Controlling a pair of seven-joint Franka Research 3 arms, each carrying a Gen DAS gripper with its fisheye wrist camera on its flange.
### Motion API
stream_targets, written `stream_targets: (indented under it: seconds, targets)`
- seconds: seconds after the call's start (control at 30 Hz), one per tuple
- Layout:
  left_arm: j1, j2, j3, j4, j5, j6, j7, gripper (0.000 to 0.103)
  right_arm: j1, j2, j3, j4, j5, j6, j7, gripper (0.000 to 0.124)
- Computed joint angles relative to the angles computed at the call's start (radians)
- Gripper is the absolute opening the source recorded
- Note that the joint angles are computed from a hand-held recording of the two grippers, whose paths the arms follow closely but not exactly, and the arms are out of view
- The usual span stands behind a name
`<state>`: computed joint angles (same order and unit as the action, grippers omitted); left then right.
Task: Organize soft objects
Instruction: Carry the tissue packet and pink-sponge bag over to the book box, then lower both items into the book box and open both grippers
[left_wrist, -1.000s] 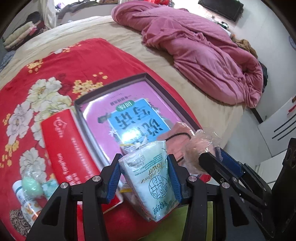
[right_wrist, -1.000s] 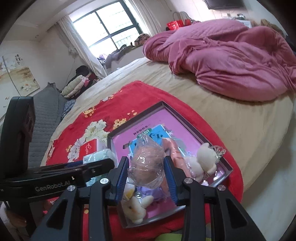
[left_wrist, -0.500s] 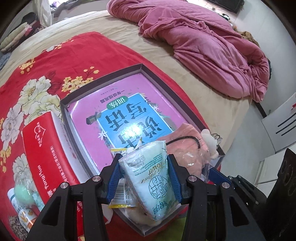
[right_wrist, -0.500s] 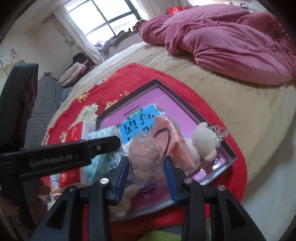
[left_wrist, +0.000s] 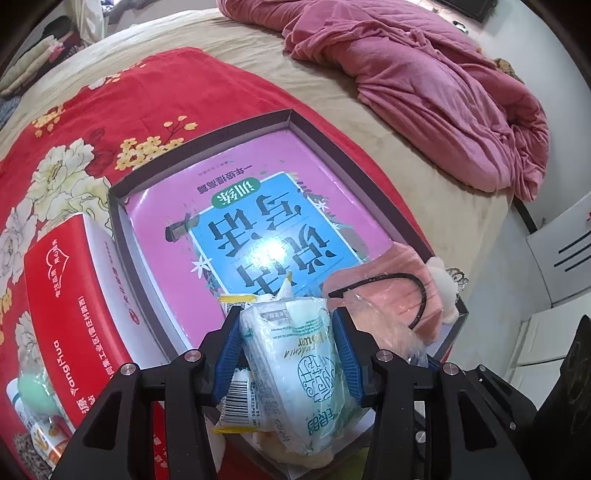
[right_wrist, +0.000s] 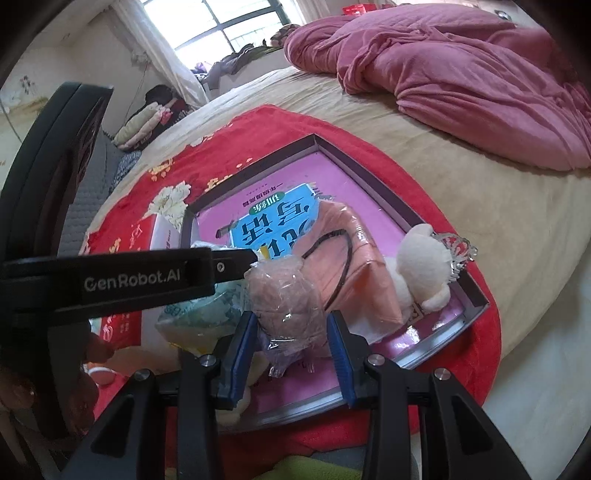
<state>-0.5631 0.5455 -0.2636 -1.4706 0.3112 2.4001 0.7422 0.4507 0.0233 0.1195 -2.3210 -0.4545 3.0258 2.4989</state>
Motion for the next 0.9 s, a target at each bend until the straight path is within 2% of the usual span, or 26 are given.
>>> stream_targets:
  seconds: [0.17, 0.3, 0.5, 0.67, 0.77, 0.9]
  targets:
    - [0.007, -0.008, -0.002, -0.014, -0.006, 0.009, -0.001, 0.054, 0.009, 0.009, 0.007, 0.017, 0.026, -0.041, -0.037, 0.041]
    - [0.006, -0.019, 0.001, -0.027, -0.002, 0.011, -0.009, 0.059, 0.020, 0.009, 0.002, 0.032, -0.029, -0.081, -0.002, 0.046]
    - [0.012, -0.053, -0.003, -0.067, 0.005, 0.027, -0.013, 0.060, 0.021, 0.001, 0.007, 0.042, -0.092, -0.114, 0.046, 0.049]
    - [0.012, -0.090, -0.002, -0.104, 0.022, 0.032, -0.027, 0.061, 0.015, -0.008, 0.011, 0.049, -0.141, -0.117, 0.089, 0.053]
    - [0.013, -0.119, -0.002, -0.134, 0.036, 0.039, -0.043, 0.068, 0.009, -0.017, 0.018, 0.051, -0.171, -0.121, 0.113, 0.054]
    - [0.019, -0.164, -0.002, -0.182, 0.054, 0.055, -0.072, 0.069, 0.002, -0.030, 0.030, 0.063, -0.237, -0.140, 0.169, 0.055]
